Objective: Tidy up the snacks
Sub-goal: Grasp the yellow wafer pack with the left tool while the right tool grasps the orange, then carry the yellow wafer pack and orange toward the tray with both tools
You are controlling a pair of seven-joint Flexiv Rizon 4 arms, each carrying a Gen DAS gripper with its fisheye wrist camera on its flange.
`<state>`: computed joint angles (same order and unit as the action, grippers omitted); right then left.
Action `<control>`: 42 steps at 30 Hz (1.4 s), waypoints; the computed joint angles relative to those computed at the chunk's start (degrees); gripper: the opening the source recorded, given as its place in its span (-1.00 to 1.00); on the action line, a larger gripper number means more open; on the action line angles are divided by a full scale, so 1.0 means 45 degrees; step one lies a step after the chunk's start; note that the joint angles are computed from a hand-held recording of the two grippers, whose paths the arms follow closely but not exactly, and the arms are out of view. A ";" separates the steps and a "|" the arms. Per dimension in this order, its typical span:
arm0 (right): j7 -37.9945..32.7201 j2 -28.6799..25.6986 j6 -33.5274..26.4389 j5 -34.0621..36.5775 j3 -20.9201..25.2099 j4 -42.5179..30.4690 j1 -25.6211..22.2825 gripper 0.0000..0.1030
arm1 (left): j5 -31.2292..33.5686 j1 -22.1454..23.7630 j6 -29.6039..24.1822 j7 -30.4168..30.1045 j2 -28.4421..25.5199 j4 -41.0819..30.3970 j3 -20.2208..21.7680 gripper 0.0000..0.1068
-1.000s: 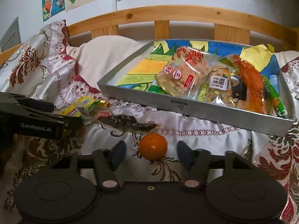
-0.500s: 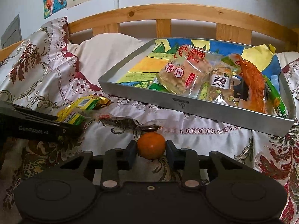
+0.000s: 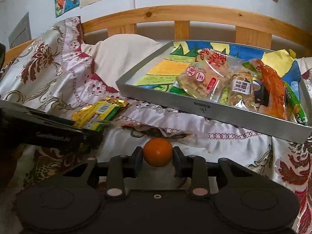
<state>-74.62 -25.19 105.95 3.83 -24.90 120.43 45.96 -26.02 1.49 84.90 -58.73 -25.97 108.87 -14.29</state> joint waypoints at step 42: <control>-0.2322 0.1412 0.0627 0.1978 -0.1423 0.0910 0.2182 -0.31 | -0.5624 -0.1472 -0.3052 0.0999 0.2491 0.1554 0.1123 -0.02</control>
